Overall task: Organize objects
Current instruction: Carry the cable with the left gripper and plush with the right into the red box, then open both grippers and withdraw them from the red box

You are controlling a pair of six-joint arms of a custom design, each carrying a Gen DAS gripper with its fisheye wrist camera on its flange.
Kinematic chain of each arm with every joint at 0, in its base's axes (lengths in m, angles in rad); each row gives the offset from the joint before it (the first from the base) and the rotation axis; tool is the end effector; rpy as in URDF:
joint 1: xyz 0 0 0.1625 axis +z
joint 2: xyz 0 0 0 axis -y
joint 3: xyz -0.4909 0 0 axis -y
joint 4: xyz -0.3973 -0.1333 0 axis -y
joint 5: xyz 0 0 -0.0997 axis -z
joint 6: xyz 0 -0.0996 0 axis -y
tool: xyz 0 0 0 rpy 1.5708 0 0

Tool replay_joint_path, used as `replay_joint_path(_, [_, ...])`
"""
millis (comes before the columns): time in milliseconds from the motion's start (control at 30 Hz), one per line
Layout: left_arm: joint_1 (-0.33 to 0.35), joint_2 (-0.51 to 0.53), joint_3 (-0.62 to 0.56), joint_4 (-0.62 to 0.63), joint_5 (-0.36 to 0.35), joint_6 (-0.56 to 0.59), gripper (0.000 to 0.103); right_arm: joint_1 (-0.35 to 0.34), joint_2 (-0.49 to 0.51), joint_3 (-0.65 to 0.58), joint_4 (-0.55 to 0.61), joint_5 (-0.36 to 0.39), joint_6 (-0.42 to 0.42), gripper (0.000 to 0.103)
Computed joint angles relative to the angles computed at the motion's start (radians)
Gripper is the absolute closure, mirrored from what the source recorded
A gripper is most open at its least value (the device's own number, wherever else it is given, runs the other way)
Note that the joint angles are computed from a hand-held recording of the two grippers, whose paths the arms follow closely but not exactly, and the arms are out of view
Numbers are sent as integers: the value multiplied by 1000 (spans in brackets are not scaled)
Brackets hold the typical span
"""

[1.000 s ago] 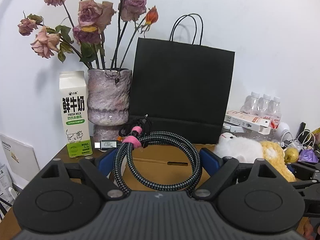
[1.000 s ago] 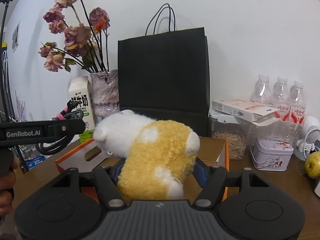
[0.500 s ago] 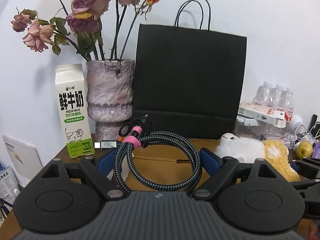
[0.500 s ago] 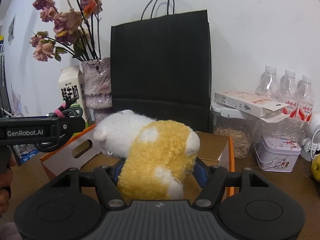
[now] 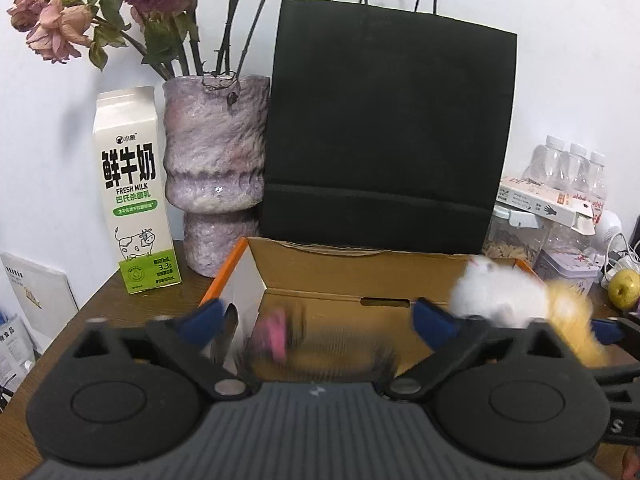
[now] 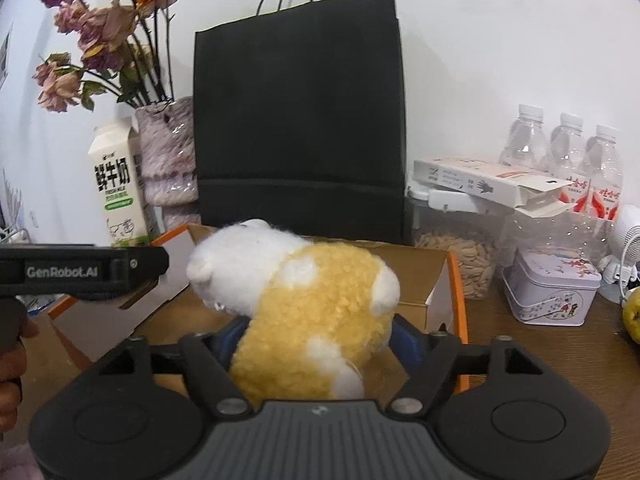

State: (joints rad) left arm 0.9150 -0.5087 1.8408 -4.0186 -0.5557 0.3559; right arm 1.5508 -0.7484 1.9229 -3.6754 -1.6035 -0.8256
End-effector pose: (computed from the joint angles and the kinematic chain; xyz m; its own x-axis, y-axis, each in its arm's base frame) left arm -0.2015 -0.6193 0.0820 -0.7347 -0.1440 -0.6630 0.5590 0.4252 -0.7118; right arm 0.1170 -0.6550 0.1505 -0.6860 -0.4079 0.6025 -0.7259 0.4392 -0.5293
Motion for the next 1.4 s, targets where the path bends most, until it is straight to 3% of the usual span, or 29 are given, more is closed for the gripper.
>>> replay_joint_path(33, [0, -1, 0, 5, 1, -4, 0, 2, 1, -2, -2, -11, 4, 1])
replay_joint_path(67, [0, -3, 3, 14, 0, -10, 0, 2, 5, -2, -18, -13, 4, 0])
replay_joint_path(667, [-14, -12, 20, 32, 14, -26, 0, 5, -10, 18, -39, -4, -8, 0])
replay_joint_path(1400, [-113, -41, 155, -80, 77, -29, 0, 12, -96, 162, -105, 46, -45, 0])
